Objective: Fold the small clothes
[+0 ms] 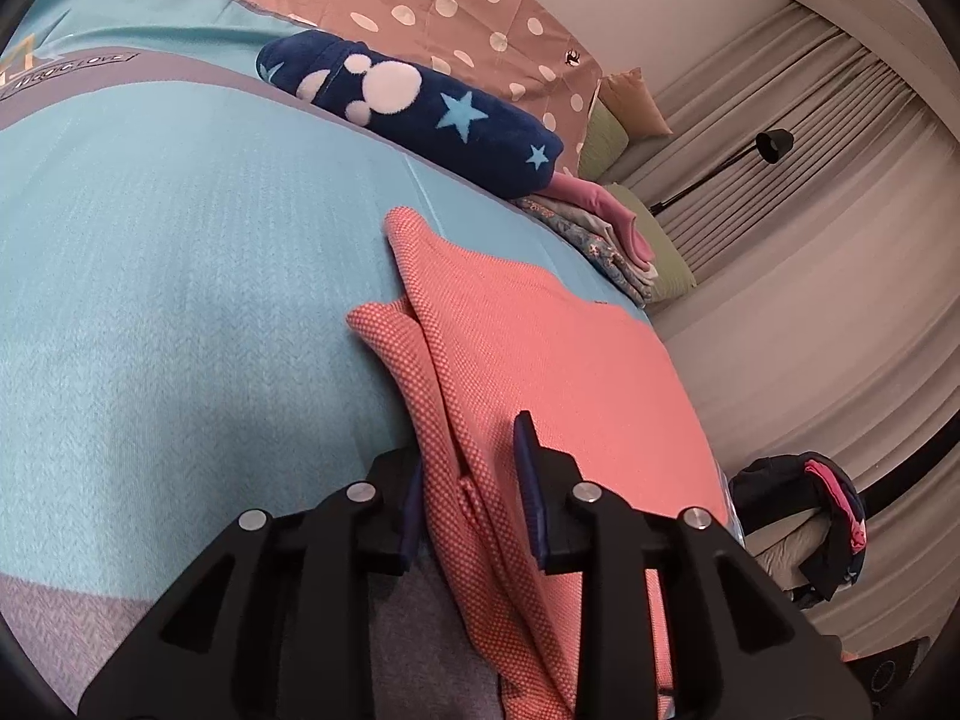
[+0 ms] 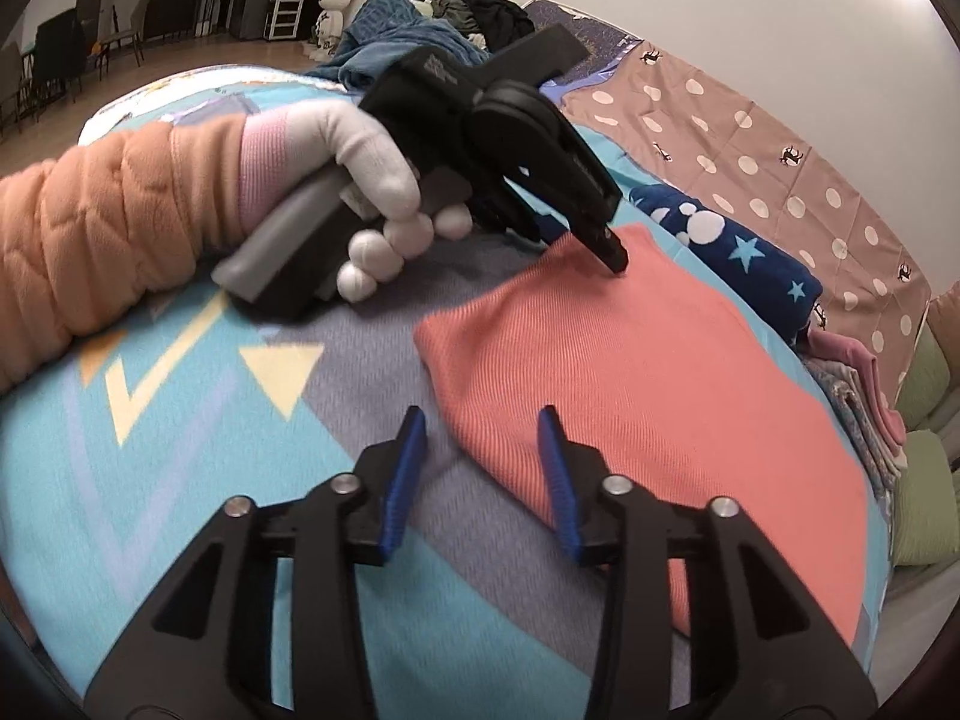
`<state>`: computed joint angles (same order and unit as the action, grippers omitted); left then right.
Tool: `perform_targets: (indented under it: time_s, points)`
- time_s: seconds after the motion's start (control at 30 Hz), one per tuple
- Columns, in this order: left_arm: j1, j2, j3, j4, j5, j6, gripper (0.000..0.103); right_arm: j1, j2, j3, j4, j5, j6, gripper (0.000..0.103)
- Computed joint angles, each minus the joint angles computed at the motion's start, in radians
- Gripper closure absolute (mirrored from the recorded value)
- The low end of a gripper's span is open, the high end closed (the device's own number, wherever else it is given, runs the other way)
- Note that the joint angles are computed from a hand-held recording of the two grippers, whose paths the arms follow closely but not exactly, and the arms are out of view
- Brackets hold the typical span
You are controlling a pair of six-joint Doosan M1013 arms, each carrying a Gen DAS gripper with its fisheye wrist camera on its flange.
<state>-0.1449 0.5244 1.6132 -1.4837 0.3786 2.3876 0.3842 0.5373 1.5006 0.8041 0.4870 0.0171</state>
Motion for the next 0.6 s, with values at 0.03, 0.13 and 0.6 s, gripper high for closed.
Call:
perform_targets:
  time_s: [0.03, 0.13, 0.6]
  points:
    - [0.000, 0.000, 0.000, -0.006, 0.006, 0.008, 0.072, -0.001, 0.000, 0.003, -0.006, -0.005, 0.001, 0.057]
    - [-0.005, 0.000, -0.004, 0.026, 0.007, -0.004, 0.067, -0.003, 0.009, -0.009, -0.036, 0.003, 0.040, 0.056]
    - [-0.005, 0.015, -0.032, 0.083, 0.024, -0.046, 0.058, 0.063, 0.030, 0.018, 0.030, -0.234, -0.115, 0.054]
